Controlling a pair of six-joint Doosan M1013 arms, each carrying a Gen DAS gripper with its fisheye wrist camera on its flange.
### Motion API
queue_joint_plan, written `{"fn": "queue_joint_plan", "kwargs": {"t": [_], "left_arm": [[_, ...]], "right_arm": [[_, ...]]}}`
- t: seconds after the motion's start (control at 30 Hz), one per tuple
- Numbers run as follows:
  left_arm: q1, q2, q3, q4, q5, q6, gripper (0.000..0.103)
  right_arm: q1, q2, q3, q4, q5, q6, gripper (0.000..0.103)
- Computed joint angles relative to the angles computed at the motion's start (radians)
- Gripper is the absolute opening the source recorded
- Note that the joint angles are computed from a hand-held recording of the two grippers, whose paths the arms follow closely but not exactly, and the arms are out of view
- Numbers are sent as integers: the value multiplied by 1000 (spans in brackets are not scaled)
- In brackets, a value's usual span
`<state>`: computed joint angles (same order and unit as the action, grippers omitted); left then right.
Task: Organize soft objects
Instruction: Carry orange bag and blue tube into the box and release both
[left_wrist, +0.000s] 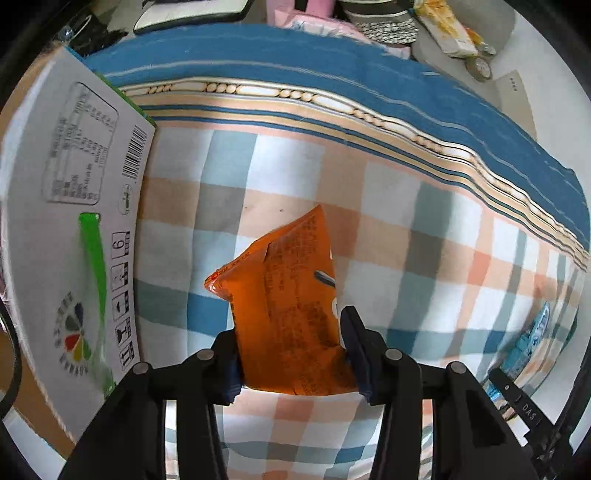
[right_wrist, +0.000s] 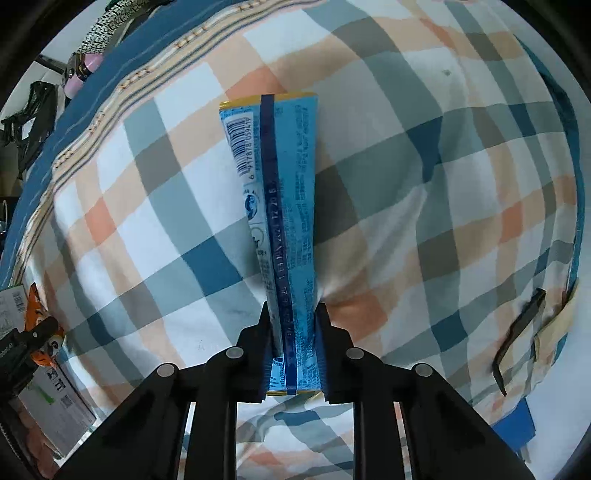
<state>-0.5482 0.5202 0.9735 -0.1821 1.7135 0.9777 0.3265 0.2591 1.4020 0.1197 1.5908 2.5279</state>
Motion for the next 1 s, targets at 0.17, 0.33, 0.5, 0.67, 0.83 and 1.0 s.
{"fn": "queue_joint_plan", "kwargs": {"t": [0.17, 0.33, 0.5, 0.67, 0.83, 1.0], "left_arm": [[-18, -61, 24, 1, -43, 37, 44], [-17, -150, 63, -11, -92, 92, 44], [54, -196, 55, -55, -98, 175, 44], [123, -259, 97, -71, -111, 241, 44], [201, -302, 108, -51, -95, 292, 44], [286, -321, 126, -13, -92, 336, 44]], "right_arm": [[30, -12, -38, -6, -6, 3, 16], [95, -19, -102, -11, -9, 5, 16], [179, 6, -212, -9, -2, 7, 16], [271, 76, -379, 0, 6, 0, 16], [345, 172, -561, 5, 36, 3, 16], [402, 308, -789, 11, 113, 9, 16]]}}
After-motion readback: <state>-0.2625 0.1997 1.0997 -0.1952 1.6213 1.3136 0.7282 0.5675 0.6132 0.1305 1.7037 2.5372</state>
